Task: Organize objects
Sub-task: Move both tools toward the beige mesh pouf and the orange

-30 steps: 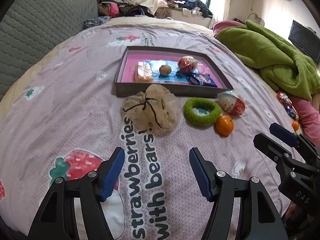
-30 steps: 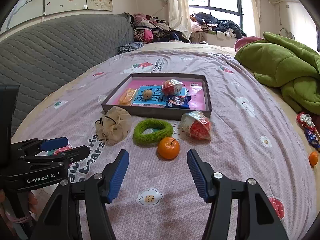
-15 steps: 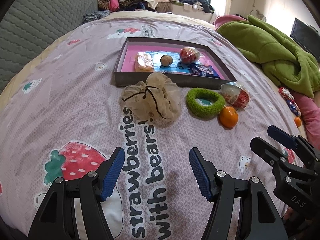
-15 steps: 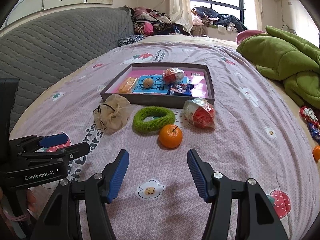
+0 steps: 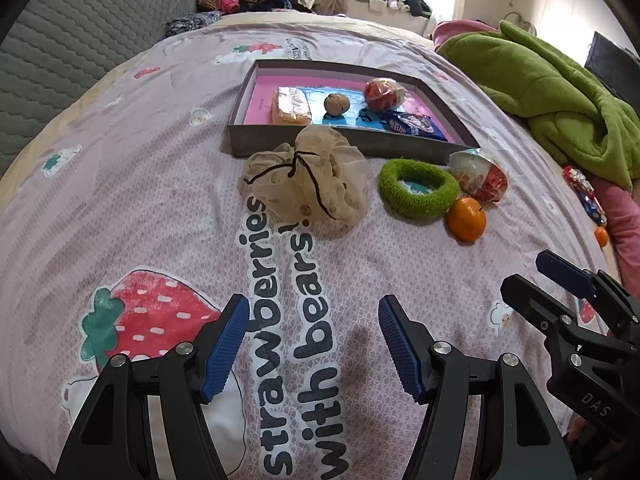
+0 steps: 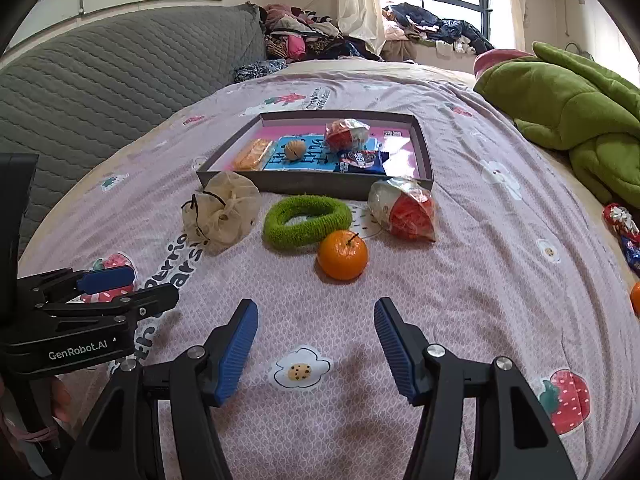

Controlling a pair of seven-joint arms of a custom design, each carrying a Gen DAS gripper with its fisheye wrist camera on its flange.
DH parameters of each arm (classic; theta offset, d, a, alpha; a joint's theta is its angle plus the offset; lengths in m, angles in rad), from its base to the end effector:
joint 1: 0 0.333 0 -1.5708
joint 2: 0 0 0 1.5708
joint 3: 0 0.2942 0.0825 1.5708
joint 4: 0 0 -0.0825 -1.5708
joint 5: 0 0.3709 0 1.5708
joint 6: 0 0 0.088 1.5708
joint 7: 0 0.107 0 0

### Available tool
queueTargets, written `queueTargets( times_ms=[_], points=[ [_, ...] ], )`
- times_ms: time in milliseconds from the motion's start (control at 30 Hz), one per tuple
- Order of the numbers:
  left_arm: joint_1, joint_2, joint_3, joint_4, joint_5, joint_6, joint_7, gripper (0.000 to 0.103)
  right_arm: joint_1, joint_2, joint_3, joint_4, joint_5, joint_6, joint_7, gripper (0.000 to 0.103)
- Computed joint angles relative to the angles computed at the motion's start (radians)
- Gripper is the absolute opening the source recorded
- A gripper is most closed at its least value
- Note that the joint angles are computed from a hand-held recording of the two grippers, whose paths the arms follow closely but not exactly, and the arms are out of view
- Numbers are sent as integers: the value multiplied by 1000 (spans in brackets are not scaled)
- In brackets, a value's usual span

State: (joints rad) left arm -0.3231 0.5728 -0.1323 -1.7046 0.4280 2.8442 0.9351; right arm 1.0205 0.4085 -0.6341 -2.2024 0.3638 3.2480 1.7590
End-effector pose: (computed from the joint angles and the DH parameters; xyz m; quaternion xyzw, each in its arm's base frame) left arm 0.6189 -0.3128 0.3152 -0.6232 0.7250 -0.2519 0.1503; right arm 0.5496 0.2032 0.3069 -0.6415 0.6741 -0.2235 0.2900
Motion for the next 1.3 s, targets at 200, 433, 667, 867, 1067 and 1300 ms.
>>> queueTargets(
  times_ms=[200, 433, 667, 867, 1067, 1300],
  points=[
    [4, 14, -9, 16, -13, -37, 18, 69, -24, 5, 22, 3, -7, -4, 2, 60],
    [9, 22, -13, 18, -24, -30, 26, 69, -47, 12, 42, 9, -8, -1, 3, 60],
    [11, 30, -13, 27, -33, -28, 33, 69, -77, 20, 67, 18, -12, -5, 9, 60],
    [8, 47, -10, 46, -36, -26, 35, 69, -93, 26, 80, 28, -19, -8, 15, 60],
    [9, 66, -7, 69, -40, -18, 37, 69, -105, 36, 87, 42, -32, -12, 27, 60],
    [9, 97, -6, 105, -46, -11, 40, 69, -140, 53, 114, 66, -49, -21, 37, 60]
  ],
)
